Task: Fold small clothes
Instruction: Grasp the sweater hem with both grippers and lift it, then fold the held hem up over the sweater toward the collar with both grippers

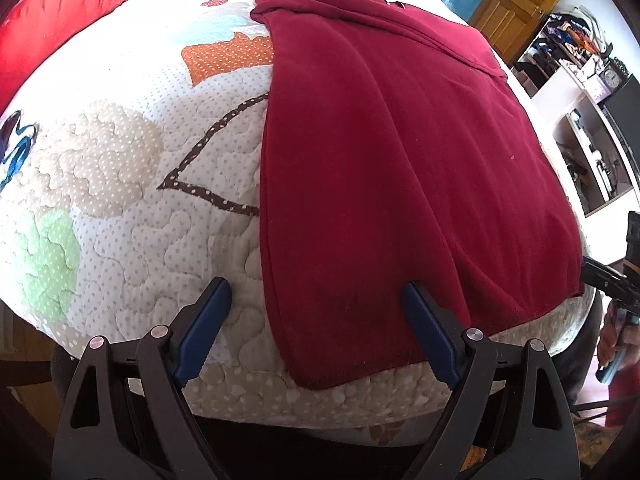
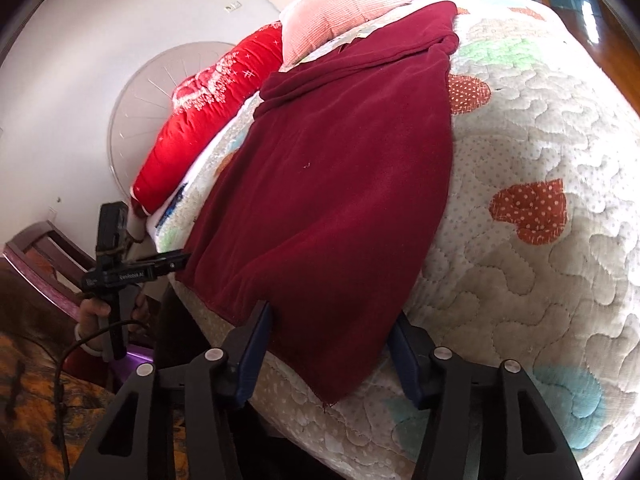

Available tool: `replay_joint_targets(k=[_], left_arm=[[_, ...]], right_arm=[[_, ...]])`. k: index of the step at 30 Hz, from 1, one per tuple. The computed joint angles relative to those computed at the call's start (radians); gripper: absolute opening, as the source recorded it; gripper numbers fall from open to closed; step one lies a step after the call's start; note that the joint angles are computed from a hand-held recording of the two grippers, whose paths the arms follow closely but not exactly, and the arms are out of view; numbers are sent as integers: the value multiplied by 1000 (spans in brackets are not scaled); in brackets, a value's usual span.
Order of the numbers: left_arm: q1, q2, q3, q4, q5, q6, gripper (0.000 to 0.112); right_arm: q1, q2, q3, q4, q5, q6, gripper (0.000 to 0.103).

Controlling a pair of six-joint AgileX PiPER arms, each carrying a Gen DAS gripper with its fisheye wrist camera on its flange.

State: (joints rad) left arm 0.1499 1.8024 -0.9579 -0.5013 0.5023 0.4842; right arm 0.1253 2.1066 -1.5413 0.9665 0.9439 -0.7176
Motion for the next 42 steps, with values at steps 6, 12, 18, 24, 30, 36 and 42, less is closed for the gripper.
replay_joint_targets(k=[6, 12, 18, 24, 30, 36, 42], left_arm=[[30, -21, 18, -51, 4, 51, 65], [199, -4, -86, -291, 245, 248, 8], [220, -35, -157, -307, 279, 275, 8], [224, 2, -316, -286, 328, 219, 7], [264, 78, -351, -253, 477, 111, 13], [350, 107, -245, -327, 539, 50, 72], [323, 133, -218, -408, 575, 64, 81]], right_arm=[[20, 19, -7, 43, -27, -50, 15], [-13, 50, -100, 207, 27, -123, 10], [-23, 126, -299, 275, 44, -88, 10], [-21, 252, -583, 265, 1, -2, 10], [-17, 294, -694, 204, 38, 31, 10], [-39, 266, -606, 232, 40, -13, 10], [-55, 255, -574, 246, 40, -32, 10]])
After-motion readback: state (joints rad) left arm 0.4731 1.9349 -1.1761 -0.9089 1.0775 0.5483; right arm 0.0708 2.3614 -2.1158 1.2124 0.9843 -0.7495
